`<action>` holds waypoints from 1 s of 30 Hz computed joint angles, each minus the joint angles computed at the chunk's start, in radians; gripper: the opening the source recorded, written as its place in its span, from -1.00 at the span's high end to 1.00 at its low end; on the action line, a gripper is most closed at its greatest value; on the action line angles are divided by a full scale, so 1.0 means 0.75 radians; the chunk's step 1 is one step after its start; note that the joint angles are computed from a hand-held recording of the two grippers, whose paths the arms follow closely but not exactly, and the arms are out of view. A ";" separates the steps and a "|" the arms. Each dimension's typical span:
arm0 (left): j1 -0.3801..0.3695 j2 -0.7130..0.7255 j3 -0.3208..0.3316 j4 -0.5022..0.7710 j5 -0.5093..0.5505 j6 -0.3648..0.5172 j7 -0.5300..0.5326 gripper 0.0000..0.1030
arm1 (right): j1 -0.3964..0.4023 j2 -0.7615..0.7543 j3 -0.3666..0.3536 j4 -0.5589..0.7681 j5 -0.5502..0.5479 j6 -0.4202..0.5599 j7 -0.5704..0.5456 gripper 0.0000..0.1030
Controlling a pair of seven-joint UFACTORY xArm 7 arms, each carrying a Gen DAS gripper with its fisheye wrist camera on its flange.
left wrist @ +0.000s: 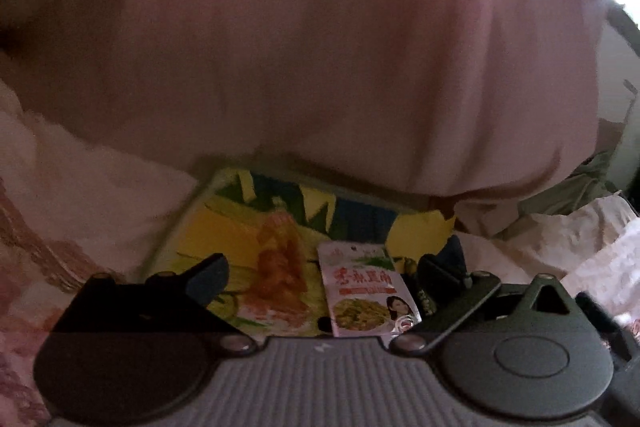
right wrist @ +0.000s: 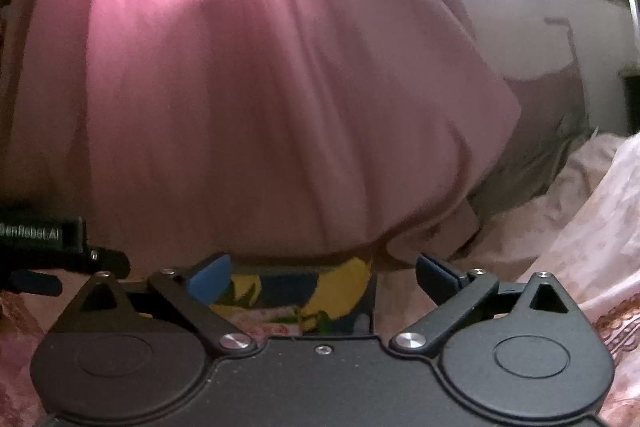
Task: Organize snacks
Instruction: 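Open the left tool over the tray while the right tool releases the green snack inside, then move both open tools back toward the remaining snacks on the bed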
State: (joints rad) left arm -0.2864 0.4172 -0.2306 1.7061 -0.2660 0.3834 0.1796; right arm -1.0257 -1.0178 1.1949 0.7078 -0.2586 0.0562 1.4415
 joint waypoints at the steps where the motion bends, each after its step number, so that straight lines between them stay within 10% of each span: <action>1: 0.012 -0.040 -0.009 -0.055 -0.012 -0.043 0.024 -0.99 | 0.029 -0.023 -0.014 -0.008 0.006 0.019 0.006 -0.99; 14: 0.144 -0.512 -0.095 -0.654 -0.601 -0.435 0.598 -0.99 | 0.380 -0.148 -0.119 -0.040 -0.036 0.269 0.029 -0.99; 30: -0.166 -0.832 0.349 -1.004 -1.472 -0.455 1.541 -0.99 | 0.594 -0.012 0.049 0.134 -0.020 0.667 0.052 -0.99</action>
